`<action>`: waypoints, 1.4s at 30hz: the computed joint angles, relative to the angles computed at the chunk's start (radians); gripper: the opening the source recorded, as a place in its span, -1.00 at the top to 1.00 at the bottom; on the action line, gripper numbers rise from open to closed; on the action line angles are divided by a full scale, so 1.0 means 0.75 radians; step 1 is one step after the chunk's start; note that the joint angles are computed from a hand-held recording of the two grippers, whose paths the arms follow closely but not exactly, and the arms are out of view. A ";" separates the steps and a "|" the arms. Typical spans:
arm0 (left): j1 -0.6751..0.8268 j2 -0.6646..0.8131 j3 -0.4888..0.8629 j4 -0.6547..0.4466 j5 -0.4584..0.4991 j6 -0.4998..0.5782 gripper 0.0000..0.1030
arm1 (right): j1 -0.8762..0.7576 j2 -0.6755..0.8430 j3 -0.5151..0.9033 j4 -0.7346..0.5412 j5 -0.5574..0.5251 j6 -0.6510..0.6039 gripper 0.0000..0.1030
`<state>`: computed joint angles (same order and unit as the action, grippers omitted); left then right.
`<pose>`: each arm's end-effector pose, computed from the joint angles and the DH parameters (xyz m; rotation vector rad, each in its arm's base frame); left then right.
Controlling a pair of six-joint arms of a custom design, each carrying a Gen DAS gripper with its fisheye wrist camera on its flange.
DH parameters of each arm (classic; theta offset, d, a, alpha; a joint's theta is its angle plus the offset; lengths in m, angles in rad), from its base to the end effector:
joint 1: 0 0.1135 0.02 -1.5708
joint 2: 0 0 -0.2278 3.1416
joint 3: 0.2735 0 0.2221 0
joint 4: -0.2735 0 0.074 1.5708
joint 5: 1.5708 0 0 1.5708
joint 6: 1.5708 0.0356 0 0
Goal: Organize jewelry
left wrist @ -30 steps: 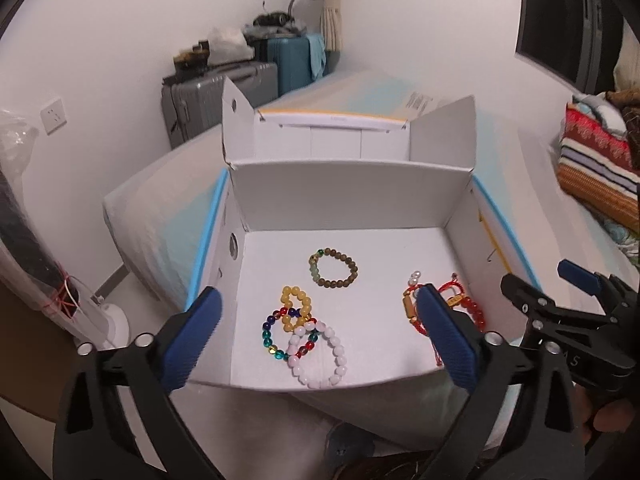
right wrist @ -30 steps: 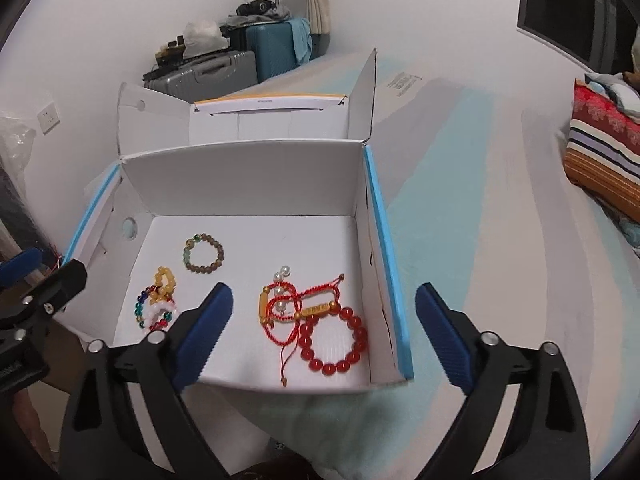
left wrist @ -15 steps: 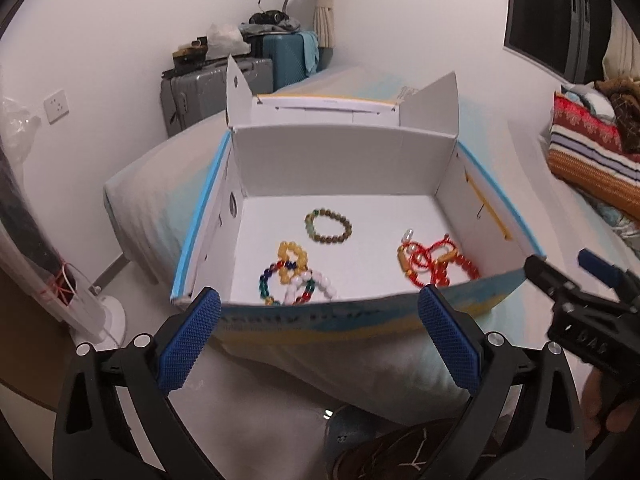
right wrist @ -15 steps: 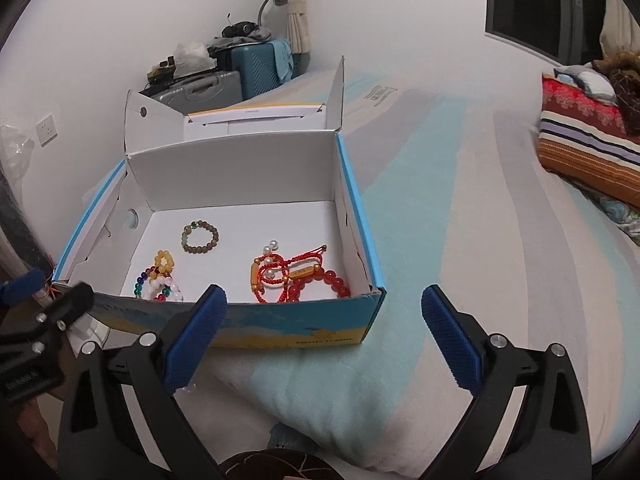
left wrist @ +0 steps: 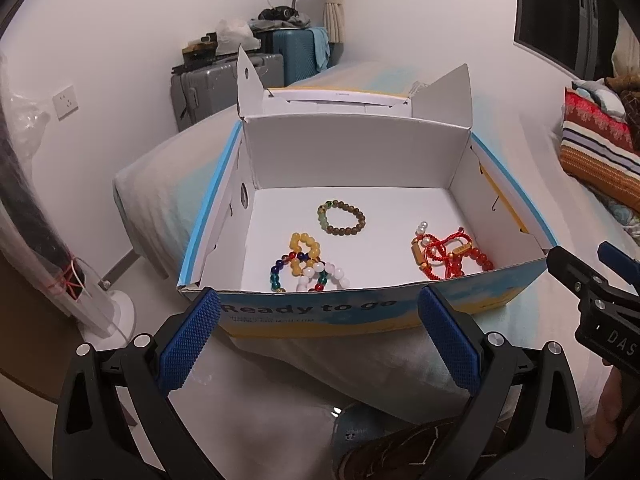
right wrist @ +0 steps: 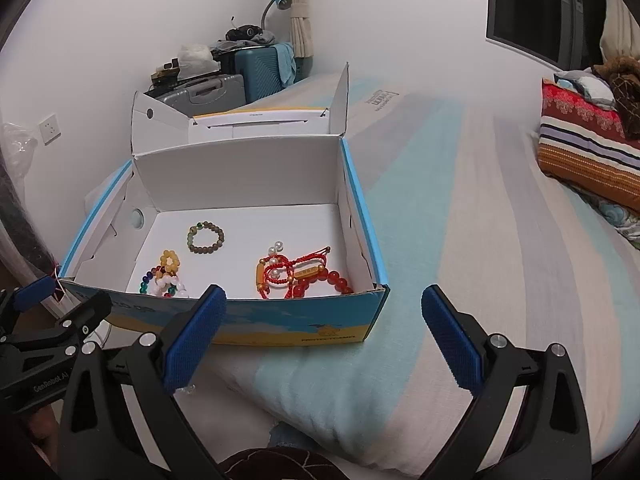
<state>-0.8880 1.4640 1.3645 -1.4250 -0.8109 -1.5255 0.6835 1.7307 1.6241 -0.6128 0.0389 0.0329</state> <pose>0.1582 -0.1536 0.2800 -0.7587 2.2246 0.3083 0.2782 0.2248 0.3031 -0.7193 2.1965 0.3253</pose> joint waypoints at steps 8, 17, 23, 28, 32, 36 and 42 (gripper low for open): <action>0.003 0.014 0.029 0.020 0.001 0.055 -0.89 | 0.008 0.012 0.007 -0.005 0.012 0.002 -0.83; -0.013 0.044 0.064 -0.026 -0.037 0.026 -0.89 | 0.009 0.016 -0.004 0.001 0.012 0.000 -0.83; -0.006 0.023 0.043 0.000 -0.023 0.028 -0.89 | 0.007 0.011 -0.013 0.003 0.013 0.003 -0.83; -0.007 0.038 0.060 -0.019 -0.024 0.025 -0.89 | 0.009 0.014 -0.012 0.001 0.017 0.007 -0.83; -0.007 0.039 0.065 -0.020 -0.019 0.026 -0.89 | 0.006 0.010 -0.017 0.002 0.014 0.004 -0.83; -0.009 0.037 0.064 -0.015 -0.021 0.029 -0.89 | 0.004 0.008 -0.020 0.001 0.012 0.000 -0.83; -0.003 0.024 0.059 -0.006 -0.021 0.042 -0.89 | 0.008 0.004 -0.035 0.008 0.019 0.000 -0.83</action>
